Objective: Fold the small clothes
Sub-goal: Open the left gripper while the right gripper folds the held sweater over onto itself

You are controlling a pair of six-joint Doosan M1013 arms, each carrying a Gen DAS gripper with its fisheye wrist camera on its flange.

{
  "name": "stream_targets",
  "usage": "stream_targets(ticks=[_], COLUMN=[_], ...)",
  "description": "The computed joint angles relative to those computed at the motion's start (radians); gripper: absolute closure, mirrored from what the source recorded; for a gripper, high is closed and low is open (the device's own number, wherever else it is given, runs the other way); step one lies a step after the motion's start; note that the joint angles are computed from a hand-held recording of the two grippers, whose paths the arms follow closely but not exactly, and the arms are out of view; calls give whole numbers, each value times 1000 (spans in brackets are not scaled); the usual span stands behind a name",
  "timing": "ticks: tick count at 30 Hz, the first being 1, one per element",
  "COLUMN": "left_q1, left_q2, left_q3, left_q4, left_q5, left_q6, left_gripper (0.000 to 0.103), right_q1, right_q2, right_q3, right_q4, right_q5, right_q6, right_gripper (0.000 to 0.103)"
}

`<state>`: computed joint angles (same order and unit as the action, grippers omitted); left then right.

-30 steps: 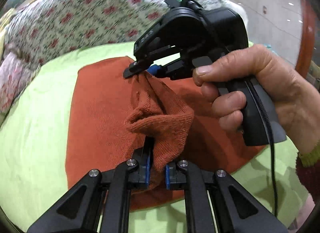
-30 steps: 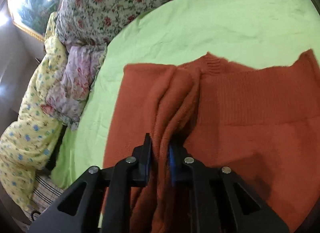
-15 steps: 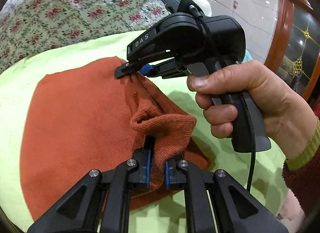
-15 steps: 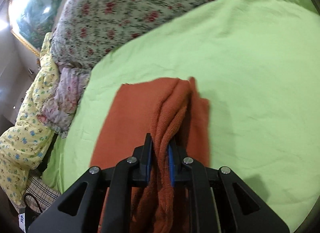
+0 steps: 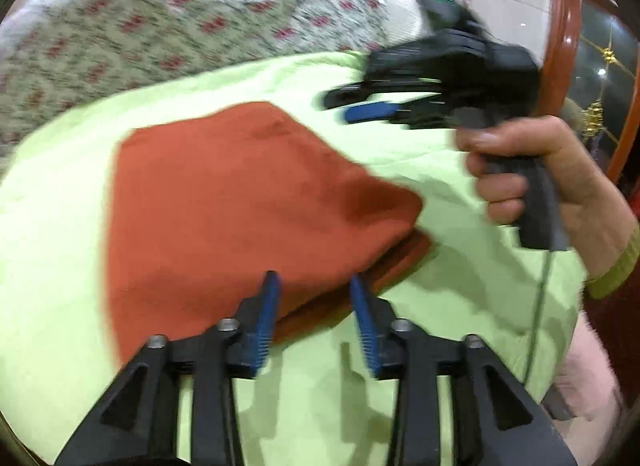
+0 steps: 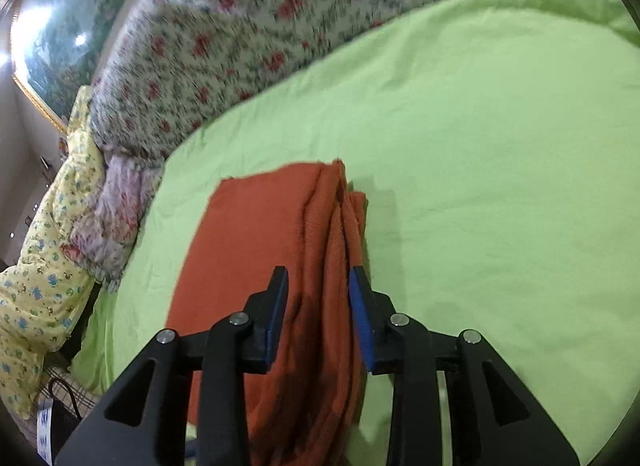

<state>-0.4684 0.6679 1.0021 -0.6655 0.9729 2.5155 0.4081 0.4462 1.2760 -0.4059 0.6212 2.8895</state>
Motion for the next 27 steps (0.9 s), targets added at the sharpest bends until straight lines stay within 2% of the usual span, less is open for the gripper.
stream_targets(ticks=[1, 3, 6, 10, 14, 17, 20, 21, 22, 23, 25, 27], left_q1=[10, 23, 38, 47, 36, 33, 42, 43, 43, 44, 44, 56], left_q2=[-9, -21, -14, 12, 47, 65, 61, 61, 63, 64, 62, 62], left_q3=[14, 40, 44, 18, -28, -50, -42, -44, -47, -53, -57, -68], left_q4=[16, 51, 134, 189, 250, 294, 275, 267, 266, 264, 267, 224], left_q5=[-30, -90, -134, -135, -133, -131, -127, -127, -127, -122, -119, -100], left_q6=[-16, -66, -140, -221, -271, -326, -344, -339, -337, -339, -362, -387], left_gripper=[48, 48, 48, 48, 48, 47, 53, 59, 68, 70, 76, 81], right_q1=[12, 39, 61, 84, 99, 105, 108, 108, 109, 110, 109, 112], right_q2=[-12, -34, -42, -19, 0, -3, 2, 8, 12, 15, 13, -12], right_q3=[13, 40, 55, 24, 0, 11, 12, 6, 4, 1, 4, 33], right_q4=[-43, -112, -117, -81, -88, -104, -84, -77, -77, -82, -93, -169], right_q5=[-9, -33, -45, 26, 98, 94, 92, 104, 110, 117, 99, 9], right_q6=[38, 101, 117, 63, 63, 95, 81, 71, 70, 73, 97, 190], right_gripper=[70, 70, 70, 69, 62, 62, 62, 62, 67, 92, 95, 95])
